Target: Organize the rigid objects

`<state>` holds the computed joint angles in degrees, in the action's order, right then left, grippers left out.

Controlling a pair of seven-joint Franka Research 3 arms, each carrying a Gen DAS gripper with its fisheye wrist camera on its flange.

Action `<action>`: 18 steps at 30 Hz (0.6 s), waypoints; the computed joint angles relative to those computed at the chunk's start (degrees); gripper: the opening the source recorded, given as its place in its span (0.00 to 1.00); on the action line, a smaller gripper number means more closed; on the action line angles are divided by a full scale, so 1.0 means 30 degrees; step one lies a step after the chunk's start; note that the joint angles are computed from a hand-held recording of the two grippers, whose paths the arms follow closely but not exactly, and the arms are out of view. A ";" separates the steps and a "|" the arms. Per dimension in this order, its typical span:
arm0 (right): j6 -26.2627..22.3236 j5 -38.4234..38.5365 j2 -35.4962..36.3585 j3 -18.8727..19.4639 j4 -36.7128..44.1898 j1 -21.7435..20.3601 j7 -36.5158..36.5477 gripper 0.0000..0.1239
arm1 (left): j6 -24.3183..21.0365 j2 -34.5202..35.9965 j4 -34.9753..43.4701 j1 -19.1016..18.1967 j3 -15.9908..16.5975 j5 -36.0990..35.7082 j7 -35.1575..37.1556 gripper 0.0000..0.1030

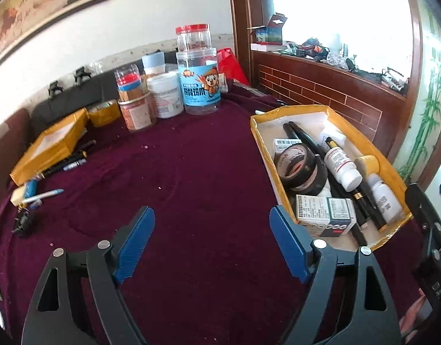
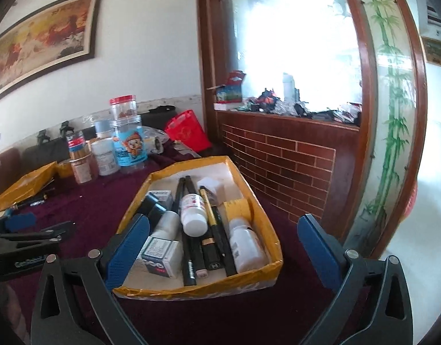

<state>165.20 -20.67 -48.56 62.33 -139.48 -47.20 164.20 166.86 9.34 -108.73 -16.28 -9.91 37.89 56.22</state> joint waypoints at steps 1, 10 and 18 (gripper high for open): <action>0.0048 -0.0049 -0.0035 0.0037 0.0021 -0.0022 -0.0009 0.82 | 0.0066 -0.0020 -0.0042 -0.0018 0.0022 0.0099 -0.0030 0.80; 0.0603 0.0130 -0.0190 0.0196 -0.0062 -0.0213 -0.0165 0.82 | -0.0566 0.0067 0.0171 -0.0269 0.0126 0.1522 -0.0621 0.80; 0.0470 0.0414 -0.0275 0.0338 0.0051 -0.0268 -0.0569 0.82 | -0.0572 -0.0054 0.0095 -0.0346 0.0166 0.2243 -0.0984 0.80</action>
<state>166.61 -19.42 -49.38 63.35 -139.33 -48.00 162.49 165.14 9.18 -108.45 -17.32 -9.41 44.62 53.27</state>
